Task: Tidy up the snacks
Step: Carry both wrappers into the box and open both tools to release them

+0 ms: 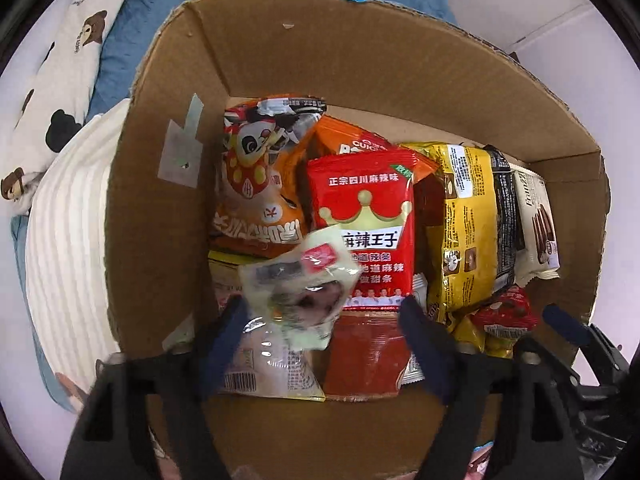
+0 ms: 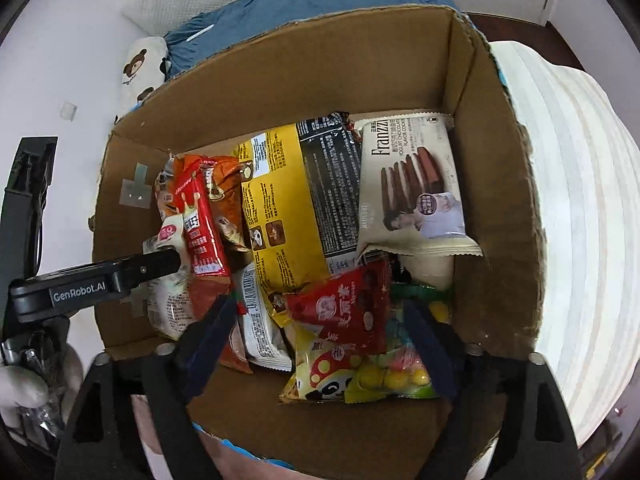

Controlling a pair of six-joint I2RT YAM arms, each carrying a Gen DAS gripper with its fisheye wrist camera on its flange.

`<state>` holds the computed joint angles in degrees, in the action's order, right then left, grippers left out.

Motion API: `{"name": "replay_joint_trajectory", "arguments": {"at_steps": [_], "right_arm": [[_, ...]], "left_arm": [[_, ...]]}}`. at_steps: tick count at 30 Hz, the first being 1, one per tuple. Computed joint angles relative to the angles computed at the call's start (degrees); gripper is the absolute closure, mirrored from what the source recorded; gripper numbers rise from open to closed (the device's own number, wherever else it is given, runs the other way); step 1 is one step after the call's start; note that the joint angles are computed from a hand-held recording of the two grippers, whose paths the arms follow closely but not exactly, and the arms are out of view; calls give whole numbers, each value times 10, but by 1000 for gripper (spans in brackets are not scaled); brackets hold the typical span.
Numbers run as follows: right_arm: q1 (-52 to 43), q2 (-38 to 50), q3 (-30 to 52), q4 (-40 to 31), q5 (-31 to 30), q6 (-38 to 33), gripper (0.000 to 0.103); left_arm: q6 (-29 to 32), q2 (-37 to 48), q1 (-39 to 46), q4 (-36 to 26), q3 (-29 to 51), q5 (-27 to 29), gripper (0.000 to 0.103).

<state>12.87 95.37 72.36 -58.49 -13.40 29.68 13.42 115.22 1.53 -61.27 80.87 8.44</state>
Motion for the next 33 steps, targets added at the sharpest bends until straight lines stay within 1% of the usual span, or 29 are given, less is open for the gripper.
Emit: {"name": "replay_joint_trajectory", "arguments": {"at_steps": [5,13,16,20,23,26,28,33], "right_arm": [[14,5,13,-7,37,8,7],[15,-10,7,-21,69,17,6],[14,-33,-2,-29,70,19,6],[24,-78,-8,-47,87,24,6],[39,-115,-8,-60,105,38,6],[62,-152,-3,-75,126,58,6],[77,-176,-1,-87,137,71,6],[141,-246,13,-138,179,119,6]], "left_arm": [[10,-24,5,14,-23,-4,18],[2,-116,-3,42,-93,6,18],[-3,-156,-6,38,-110,2,18],[-4,-239,-10,35,-155,-4,18],[2,-317,-8,39,-195,-9,18],[18,-353,16,40,-203,0,18],[18,-386,24,35,-209,5,18],[32,-484,51,-4,-225,29,18]]}}
